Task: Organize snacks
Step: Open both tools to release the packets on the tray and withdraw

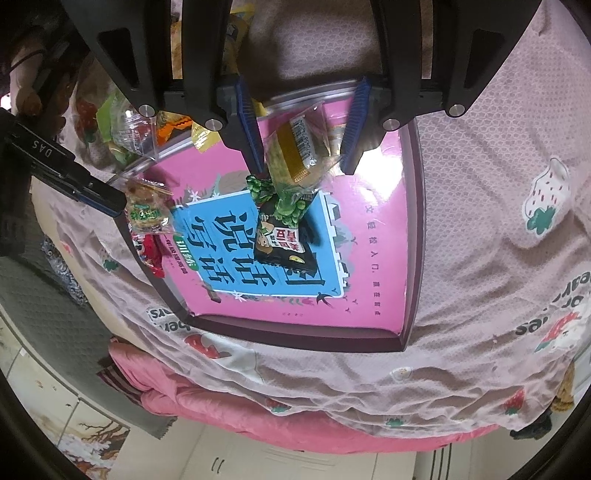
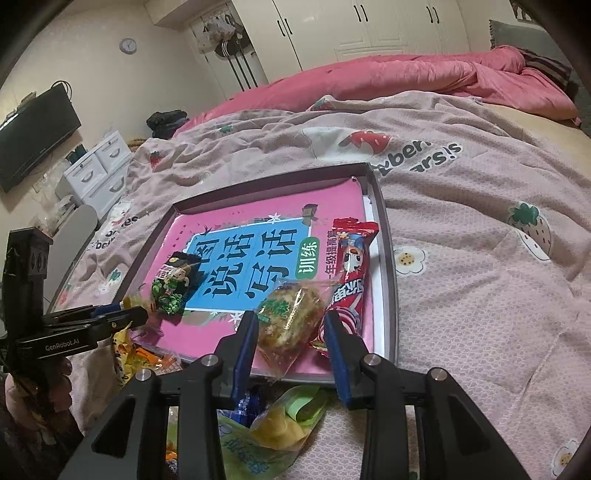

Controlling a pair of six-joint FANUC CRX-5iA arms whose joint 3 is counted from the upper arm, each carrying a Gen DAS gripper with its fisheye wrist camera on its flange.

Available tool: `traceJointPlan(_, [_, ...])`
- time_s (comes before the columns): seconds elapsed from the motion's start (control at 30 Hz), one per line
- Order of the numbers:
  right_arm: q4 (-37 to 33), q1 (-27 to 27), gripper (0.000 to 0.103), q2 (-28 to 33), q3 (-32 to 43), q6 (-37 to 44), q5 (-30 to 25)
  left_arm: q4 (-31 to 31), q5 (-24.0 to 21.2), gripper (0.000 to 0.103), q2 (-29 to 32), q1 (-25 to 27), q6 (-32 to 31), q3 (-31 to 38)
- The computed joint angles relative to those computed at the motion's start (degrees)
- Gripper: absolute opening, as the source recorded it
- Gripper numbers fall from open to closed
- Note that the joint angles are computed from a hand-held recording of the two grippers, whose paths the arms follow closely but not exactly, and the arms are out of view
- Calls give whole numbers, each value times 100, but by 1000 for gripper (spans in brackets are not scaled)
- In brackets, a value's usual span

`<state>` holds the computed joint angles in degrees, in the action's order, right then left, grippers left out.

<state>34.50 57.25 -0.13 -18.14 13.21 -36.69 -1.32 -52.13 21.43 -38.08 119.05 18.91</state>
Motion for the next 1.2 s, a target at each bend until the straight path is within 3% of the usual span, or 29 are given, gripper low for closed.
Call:
traceJointPlan(0.17, [148, 17, 37, -59, -76, -72, 95, 10, 3, 45, -36, 8, 7, -22])
traceJointPlan(0.67, [344, 9, 42, -99, -140, -166, 243, -231, -110, 62, -127, -39, 232, 76])
traceJointPlan(1.2, [949, 47, 52, -253, -360, -524, 456, -650, -187, 68, -313, -166, 488, 189])
